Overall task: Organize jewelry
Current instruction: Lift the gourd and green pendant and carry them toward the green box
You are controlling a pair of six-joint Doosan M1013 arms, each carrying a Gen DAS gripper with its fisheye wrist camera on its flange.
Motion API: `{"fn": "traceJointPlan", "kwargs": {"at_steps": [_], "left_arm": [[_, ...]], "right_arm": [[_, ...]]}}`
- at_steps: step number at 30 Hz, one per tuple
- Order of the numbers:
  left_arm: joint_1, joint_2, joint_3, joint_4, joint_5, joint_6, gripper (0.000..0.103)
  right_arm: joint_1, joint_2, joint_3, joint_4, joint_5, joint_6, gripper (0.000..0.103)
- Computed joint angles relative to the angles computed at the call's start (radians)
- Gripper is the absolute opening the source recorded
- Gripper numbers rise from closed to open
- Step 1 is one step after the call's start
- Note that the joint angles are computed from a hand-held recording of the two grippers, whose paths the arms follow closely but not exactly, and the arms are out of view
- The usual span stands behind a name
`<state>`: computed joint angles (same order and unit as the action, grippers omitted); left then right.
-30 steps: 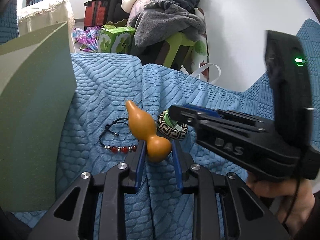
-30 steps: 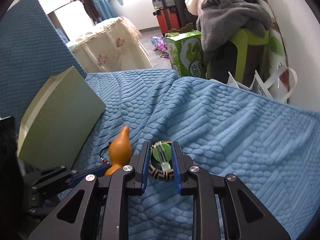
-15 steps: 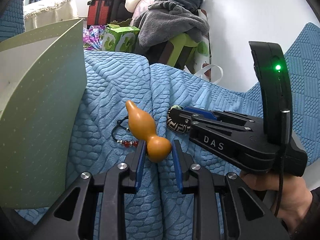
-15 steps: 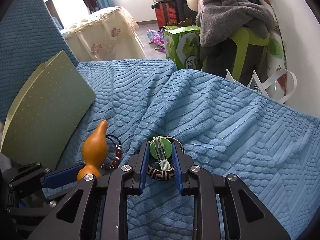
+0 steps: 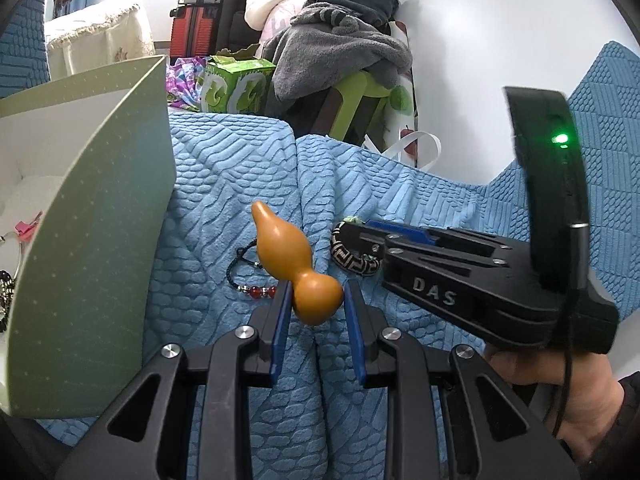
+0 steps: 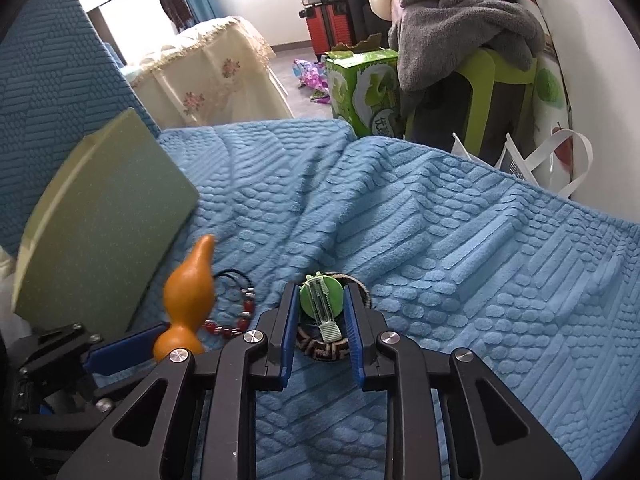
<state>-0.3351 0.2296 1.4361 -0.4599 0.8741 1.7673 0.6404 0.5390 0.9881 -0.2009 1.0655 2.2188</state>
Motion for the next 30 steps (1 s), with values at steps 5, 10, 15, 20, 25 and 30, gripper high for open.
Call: {"fn": "traceJointPlan", "kwargs": {"at_steps": [5,10,15,20,25,30], "left_arm": [[0.003,-0.003,0.002,-0.008,0.005,0.017,0.027],[0.008,-0.008,0.005,-0.019,0.012,0.039,0.027],[0.014,-0.013,0.006,-0.031,0.023,0.053,0.027],[0.023,-0.021,0.007,-0.05,0.044,0.072,0.027],[0.042,-0.033,0.006,-0.071,0.088,0.084,0.027],[0.057,-0.04,-0.021,-0.097,0.143,0.108,0.027]], "right_arm": [[0.017,-0.017,0.007,-0.062,-0.005,0.046,0.02],[0.031,-0.036,0.027,-0.096,0.024,0.126,0.02],[0.048,-0.066,0.057,-0.122,0.035,0.211,0.02],[0.077,-0.09,0.078,-0.152,0.057,0.326,0.02],[0.103,-0.092,0.059,-0.176,0.122,0.365,0.02],[0.119,-0.1,0.026,-0.202,0.132,0.406,0.02]]}}
